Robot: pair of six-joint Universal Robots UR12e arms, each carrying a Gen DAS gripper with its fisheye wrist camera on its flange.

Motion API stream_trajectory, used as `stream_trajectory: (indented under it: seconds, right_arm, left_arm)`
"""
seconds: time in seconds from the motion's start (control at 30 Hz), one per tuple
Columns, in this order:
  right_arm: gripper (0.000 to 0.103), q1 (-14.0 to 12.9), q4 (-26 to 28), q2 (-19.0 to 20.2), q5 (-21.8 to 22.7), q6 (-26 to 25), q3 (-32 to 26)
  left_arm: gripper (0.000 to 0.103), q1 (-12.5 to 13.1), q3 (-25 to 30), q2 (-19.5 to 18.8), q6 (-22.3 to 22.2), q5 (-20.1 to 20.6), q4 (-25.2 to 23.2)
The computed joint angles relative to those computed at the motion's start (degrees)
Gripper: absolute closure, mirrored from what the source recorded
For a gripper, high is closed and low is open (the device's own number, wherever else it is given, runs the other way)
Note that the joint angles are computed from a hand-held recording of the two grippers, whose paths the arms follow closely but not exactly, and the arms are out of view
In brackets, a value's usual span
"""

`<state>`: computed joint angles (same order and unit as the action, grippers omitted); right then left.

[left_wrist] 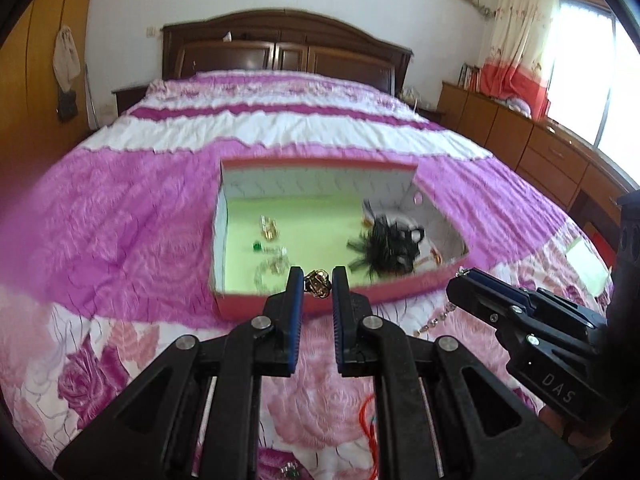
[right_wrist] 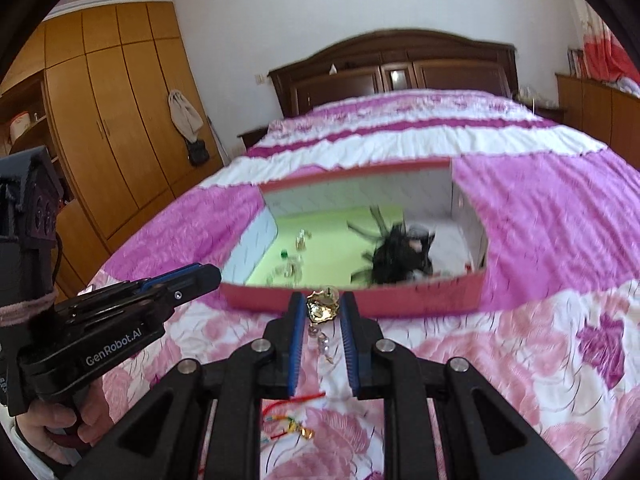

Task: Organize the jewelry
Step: 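Carry both gold earrings into the pink box and open both tools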

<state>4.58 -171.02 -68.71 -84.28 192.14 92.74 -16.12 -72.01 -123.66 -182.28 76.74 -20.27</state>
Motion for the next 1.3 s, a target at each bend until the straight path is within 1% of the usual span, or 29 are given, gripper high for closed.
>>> stream_trajectory:
  seconds: [0.13, 0.3, 0.43, 0.67, 0.8, 0.97, 1.13, 1.3]
  right_arm:
    - [0.083, 0.3, -2.5, 1.0, -1.3, -0.9, -1.2]
    - [0.083, 0.7, -4.4, 2.7, -3.1, -2.3, -3.1]
    - [0.083, 1.0, -5.6, 4.0, -4.1, -3.3, -4.7]
    - [0.083, 0.8, -3.3, 6.5, -4.1, -4.0, -8.1]
    - [0.083, 0.6, -0.1, 7.8, -4.0, -4.0, -9.8]
    - [0.083, 0.4, 6.0, 9.1, -4.3, -3.7, -11.8]
    - [0.083, 0.3, 9.7, 9.8, -4.0, -3.5, -12.7]
    - [0.083, 0.3, 13.7, 10.5, -4.3, -3.2, -13.9]
  left_arm:
    - [0.097, -0.1, 0.7, -1.0, -0.4, 1.0, 3.8]
    - [0.097, 0.0, 2.0, -2.3, -1.2, 1.8, 6.8]
    - [0.097, -0.1, 3.3, -3.5, -0.6, 2.9, 8.7]
    - [0.097, -0.2, 5.8, -5.7, -0.8, 3.7, 9.1]
    - [0.097, -0.3, 7.4, -6.9, -1.1, 3.9, 6.3]
    - [0.097, -0.2, 9.5, -8.0, -2.1, 4.0, -0.5]
    - [0.097, -0.1, 11.3, -8.8, -3.0, 4.3, -7.1]
    - [0.097, -0.1, 12.6, -9.4, -3.5, 4.4, -11.2]
